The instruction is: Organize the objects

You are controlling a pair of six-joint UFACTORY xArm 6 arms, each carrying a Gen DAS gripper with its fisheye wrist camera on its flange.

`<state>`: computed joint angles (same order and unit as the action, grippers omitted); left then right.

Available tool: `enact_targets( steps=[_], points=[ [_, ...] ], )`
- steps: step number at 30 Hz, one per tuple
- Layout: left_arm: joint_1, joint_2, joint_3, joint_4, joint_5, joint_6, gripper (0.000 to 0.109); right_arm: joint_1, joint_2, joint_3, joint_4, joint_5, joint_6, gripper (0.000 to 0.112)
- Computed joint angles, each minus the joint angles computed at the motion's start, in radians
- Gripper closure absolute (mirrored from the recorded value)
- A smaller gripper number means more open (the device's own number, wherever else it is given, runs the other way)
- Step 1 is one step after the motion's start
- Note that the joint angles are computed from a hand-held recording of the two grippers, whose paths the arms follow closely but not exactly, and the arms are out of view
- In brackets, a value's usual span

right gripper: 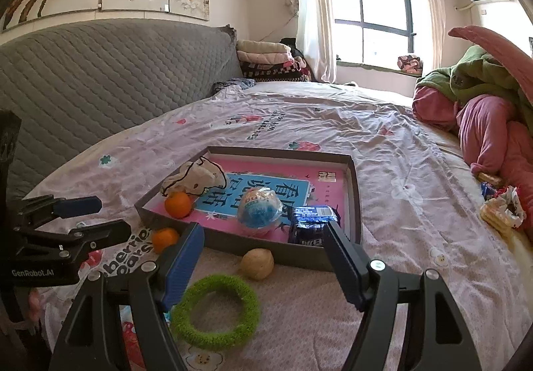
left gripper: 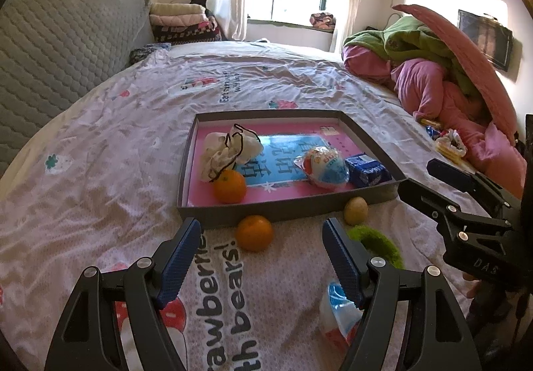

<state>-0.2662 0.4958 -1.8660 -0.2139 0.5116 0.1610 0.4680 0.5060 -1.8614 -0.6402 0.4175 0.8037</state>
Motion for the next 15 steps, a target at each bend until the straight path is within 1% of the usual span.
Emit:
enact_targets(
  steps=[8, 15],
  points=[
    [-0.004, -0.065, 0.095, 0.025, -0.025, -0.033, 0.032, 0.002, -0.027, 0.039, 0.038, -0.018, -0.009, 0.039],
    [-0.013, -0.120, 0.165, 0.054, -0.036, -0.068, 0.032, 0.009, -0.047, 0.065, 0.030, -0.019, -0.013, 0.039]
  ],
)
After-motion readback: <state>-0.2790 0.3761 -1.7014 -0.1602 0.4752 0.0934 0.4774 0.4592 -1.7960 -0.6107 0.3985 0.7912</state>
